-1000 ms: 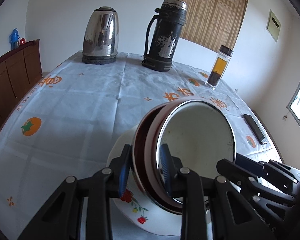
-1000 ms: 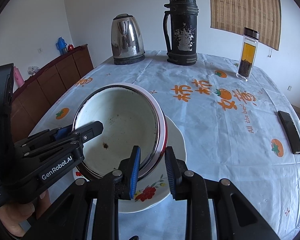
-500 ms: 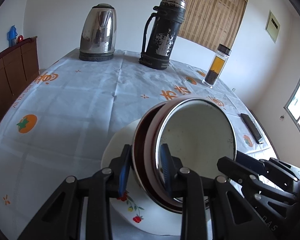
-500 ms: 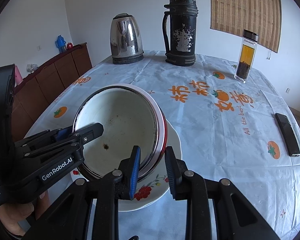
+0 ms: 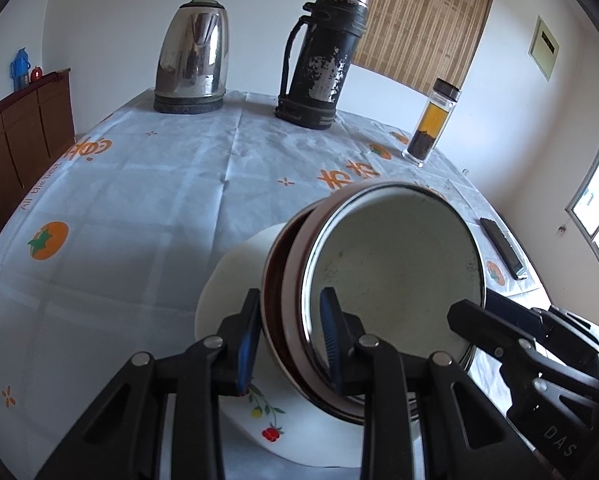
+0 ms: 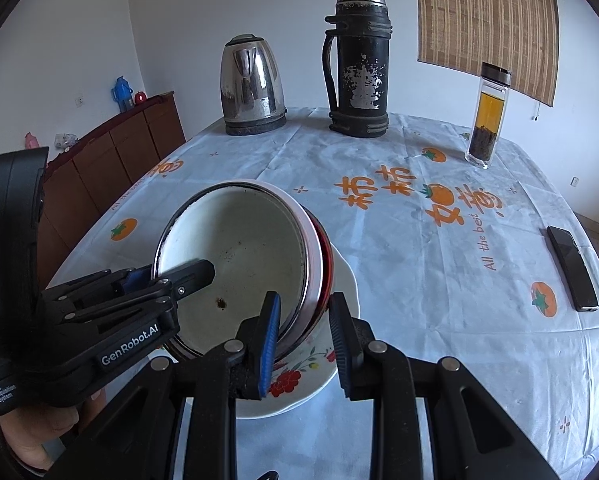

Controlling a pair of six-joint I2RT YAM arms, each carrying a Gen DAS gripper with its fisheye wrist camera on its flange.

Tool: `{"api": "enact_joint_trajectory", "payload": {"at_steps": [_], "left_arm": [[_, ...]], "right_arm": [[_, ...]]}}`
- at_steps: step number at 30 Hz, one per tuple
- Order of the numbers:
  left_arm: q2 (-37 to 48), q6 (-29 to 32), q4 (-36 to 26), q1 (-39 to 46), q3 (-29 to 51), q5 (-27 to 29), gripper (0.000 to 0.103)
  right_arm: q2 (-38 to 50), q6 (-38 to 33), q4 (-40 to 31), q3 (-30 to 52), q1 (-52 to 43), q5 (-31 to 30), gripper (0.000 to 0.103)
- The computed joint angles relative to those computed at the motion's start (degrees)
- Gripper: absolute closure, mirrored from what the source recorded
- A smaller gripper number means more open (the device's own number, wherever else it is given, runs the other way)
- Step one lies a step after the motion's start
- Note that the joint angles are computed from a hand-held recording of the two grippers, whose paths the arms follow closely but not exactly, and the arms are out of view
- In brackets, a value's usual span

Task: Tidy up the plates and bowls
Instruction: 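Lower the bowl stack onto the flower plate stack with both tools, then open both tools to release the bowl stack rim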

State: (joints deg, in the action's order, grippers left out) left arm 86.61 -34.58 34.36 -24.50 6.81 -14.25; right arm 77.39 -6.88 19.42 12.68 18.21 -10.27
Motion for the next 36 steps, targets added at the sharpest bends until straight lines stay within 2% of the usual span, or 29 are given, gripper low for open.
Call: {"api": "enact_joint_trajectory", "payload": {"at_steps": [6,13,18,24,28,34,36], "left_arm": [[0.0,0.3,0.7,0.1,-0.2,0.2,0.075],[0.1,0.5,1.6,-0.7,-0.4,-0.3,0.073],[0.7,0.5,3.3,0.7,-0.9,1.2,0.072],[0.7,0.7,3.4,-0.1,-1.1,0.1,0.071],[1.2,0.7,3.8,0.3,-0.9,1.1,0.065],[1.1,0.5,3.6,-0.2,-0.9,0.7,0.064],[0.5,0.1,3.5,-0.7,-1.1,-0.3,0.060]], "right_arm": [[0.8,0.3,1.7,-0.4,-0.6,-0.8,0.076],[4.2,0.3,4.1,0.1,-3.9,-4.8,0.076],[4.5,0.7,5.9,-0.4,-3.1,-4.2,0.076],[5.4,1.2,8.3,-1.2,-2.1,-2.7,0.076],[6.3,1.0,8.6,-0.9,-2.7,-3.9,0.074],[6.6,0.8,9.7,-1.5,-2.0,-3.1,0.073],[6.8,0.6,10.1,-1.6,-2.4,-3.6,0.073]]}}
